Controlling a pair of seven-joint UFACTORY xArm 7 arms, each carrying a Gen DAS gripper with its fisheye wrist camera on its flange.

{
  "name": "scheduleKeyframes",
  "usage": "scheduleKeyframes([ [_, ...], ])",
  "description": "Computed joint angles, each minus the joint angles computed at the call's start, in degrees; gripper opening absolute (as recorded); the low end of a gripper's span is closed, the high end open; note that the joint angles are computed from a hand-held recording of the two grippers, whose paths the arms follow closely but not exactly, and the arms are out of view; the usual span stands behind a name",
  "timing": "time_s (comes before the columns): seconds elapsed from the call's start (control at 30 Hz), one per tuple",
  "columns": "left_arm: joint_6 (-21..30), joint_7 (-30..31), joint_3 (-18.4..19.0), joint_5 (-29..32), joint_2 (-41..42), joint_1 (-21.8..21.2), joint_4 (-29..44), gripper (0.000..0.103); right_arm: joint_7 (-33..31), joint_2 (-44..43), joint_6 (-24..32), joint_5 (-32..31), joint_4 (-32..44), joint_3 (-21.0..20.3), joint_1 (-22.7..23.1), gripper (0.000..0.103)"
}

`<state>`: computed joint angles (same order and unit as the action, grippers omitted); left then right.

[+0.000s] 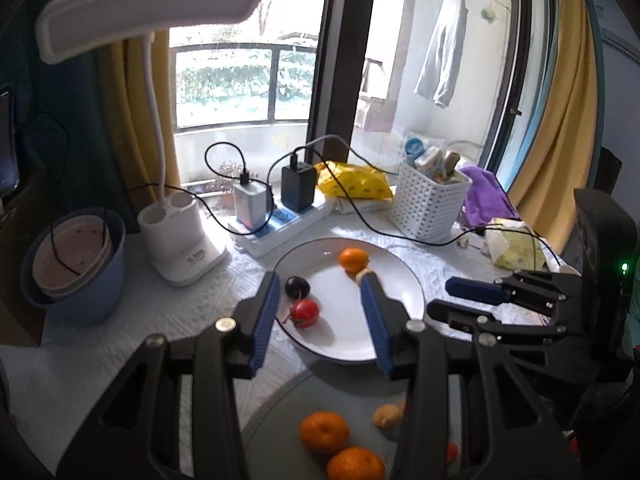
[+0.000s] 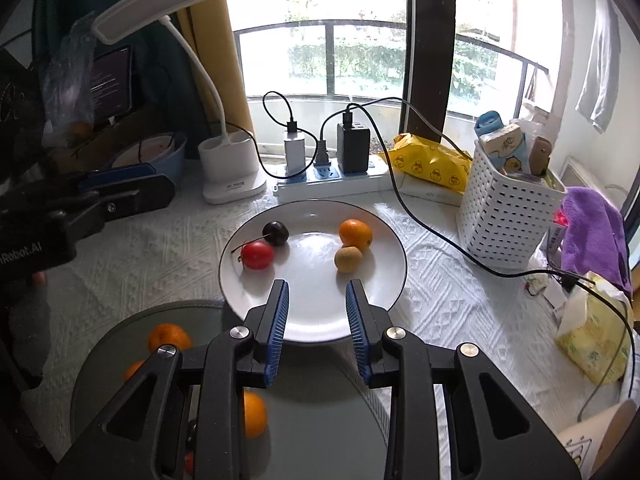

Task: Organize fruits
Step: 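Withdraw both tools from the plate back over the gray tray, then grasp the red fruit with the right tool while the left tool approaches the large orange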

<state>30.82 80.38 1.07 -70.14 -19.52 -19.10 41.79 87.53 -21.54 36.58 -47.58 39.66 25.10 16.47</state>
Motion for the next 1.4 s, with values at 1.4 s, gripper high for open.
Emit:
scheduleKeyframes([
  [1.4, -3.3, -10.0, 11.5, 16.4, -25.7, -5.4, -25.7, 0.044, 7.3, 1.1, 4.3, 4.1, -0.9, 6.2, 10.0, 0.044],
])
